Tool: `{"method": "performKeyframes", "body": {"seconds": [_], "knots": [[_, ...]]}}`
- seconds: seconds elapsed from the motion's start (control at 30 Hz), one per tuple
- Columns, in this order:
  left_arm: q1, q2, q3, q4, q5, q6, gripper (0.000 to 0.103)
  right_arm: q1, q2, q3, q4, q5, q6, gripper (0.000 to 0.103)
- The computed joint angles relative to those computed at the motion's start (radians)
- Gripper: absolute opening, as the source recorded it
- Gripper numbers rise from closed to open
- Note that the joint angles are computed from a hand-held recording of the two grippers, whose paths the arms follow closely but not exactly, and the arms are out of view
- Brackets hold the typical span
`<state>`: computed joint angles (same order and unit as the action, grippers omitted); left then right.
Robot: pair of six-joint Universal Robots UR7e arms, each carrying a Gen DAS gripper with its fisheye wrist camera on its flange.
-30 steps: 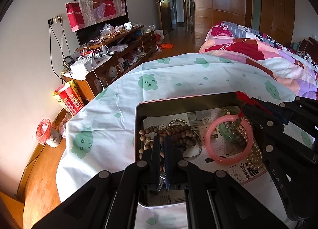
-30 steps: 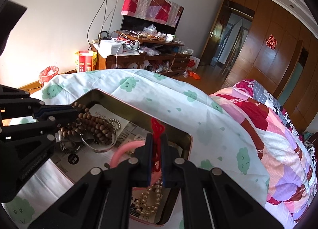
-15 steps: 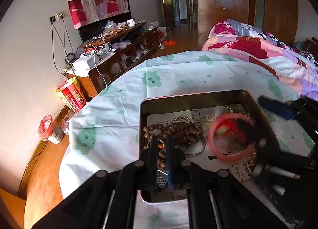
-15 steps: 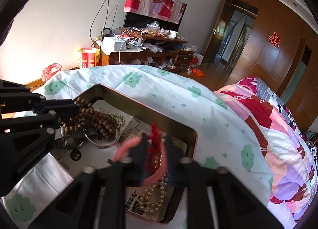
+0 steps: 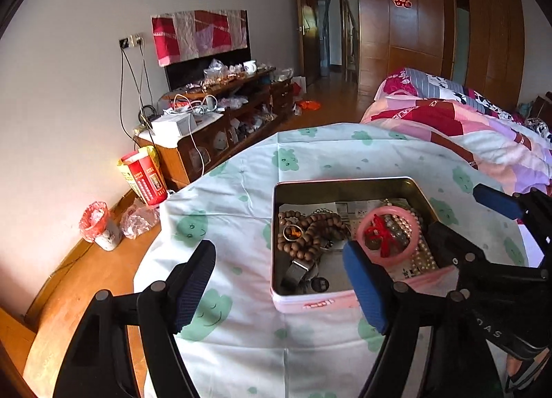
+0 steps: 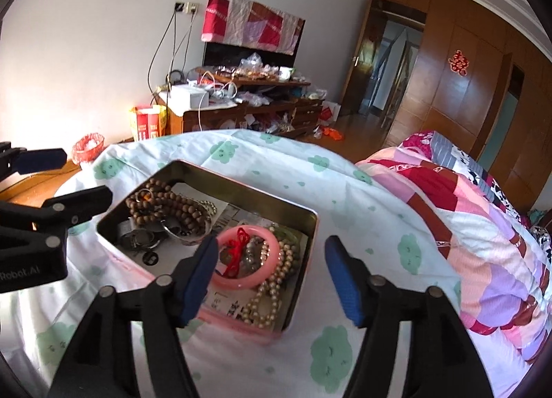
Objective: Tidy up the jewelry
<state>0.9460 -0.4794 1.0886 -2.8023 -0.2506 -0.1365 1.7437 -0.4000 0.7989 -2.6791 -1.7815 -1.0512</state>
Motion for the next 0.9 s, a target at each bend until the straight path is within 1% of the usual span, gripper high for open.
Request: {"method": "performKeyframes", "body": {"seconds": [0.07, 0.13, 0.37, 0.67, 0.9], "knots": [[-0.004, 0.002, 0.001, -0.004, 0.001, 0.009, 0.076, -0.001, -0.017, 0.025, -0.008, 0.010, 0.009, 0.068], [-0.005, 0.000, 0.001, 0.018, 0.004, -0.009, 0.076, -0.001, -0.026, 0.036, -0.010, 0.019, 0.015, 0.068], [-0.010, -0.012, 0.022, 0.040, 0.005, -0.050, 0.076, -0.004, -0.035, 0.033, -0.007, 0.033, 0.034, 0.068], [-0.014, -0.013, 0.030, 0.029, 0.008, -0.043, 0.076, -0.004, -0.053, 0.060, -0.006, 0.044, 0.029, 0.069], [-0.015, -0.013, 0.029, 0.037, 0.009, -0.051, 0.077, -0.003, -0.058, 0.073, -0.017, 0.047, 0.025, 0.071]]}}
